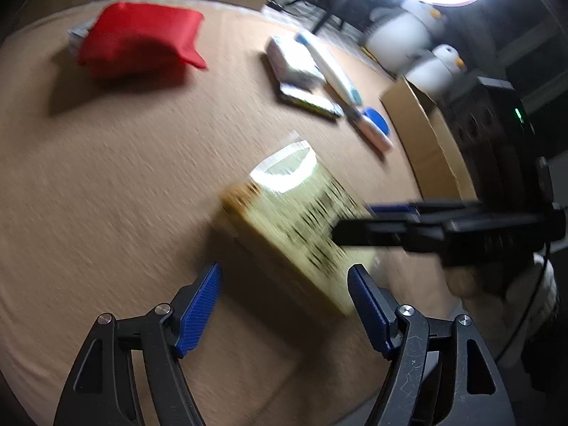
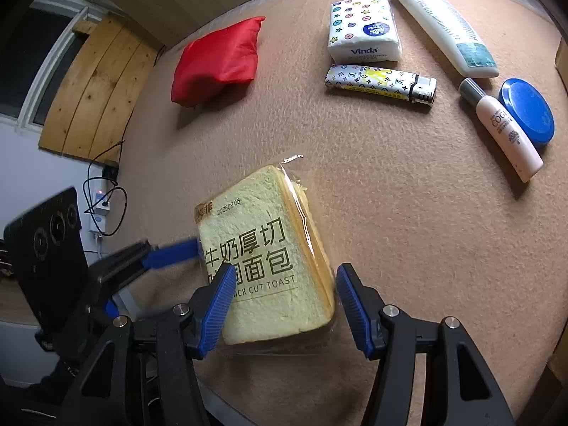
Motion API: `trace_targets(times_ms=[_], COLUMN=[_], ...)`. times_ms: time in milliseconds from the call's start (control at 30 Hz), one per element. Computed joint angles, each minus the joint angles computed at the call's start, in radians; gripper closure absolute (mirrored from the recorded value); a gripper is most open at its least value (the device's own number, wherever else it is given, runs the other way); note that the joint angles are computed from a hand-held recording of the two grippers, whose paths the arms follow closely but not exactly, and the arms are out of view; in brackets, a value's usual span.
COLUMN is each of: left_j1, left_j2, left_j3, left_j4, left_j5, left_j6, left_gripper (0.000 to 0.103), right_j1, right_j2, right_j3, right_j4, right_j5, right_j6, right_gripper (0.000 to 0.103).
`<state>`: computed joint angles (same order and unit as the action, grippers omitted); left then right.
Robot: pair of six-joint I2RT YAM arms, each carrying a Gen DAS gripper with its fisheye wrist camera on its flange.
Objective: Organize objects
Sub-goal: 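Carry the toast loaf in the left tool over the cardboard box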
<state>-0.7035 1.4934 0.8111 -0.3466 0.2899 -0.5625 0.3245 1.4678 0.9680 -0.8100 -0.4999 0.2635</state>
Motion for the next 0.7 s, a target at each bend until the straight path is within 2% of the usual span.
trace_targets(times_ms=[167, 233, 367, 700], left_j1=[-0.033, -0.041, -0.082, -0.144], left_j2=[0.015, 0.016, 0.017, 0.018], left_j3=[-0.019, -0.017, 0.017, 0.130], left_j4=[0.057, 0.067, 0.038, -0.031], left_j5=[0.001, 0.000, -0.059, -0.131], left_j6=[-0.042, -0.046, -0.031, -0.022], left_gripper=[0.028, 0.034, 0.034, 0.034], right_j1=[0.003, 0.011, 0.031, -0.003], right_j2=[0.000, 0.001, -0.019, -0.142], right_j3=[-0.008, -0.006, -0.011, -0.031], right_j4=[0.014, 0.020, 0.024, -0.019], right_j5=[-0.001, 0.002, 0.013, 0.053], right_j6=[0.004, 0.007, 0.011, 0.007], right_gripper=[0.049, 0.051, 0.053, 0.053])
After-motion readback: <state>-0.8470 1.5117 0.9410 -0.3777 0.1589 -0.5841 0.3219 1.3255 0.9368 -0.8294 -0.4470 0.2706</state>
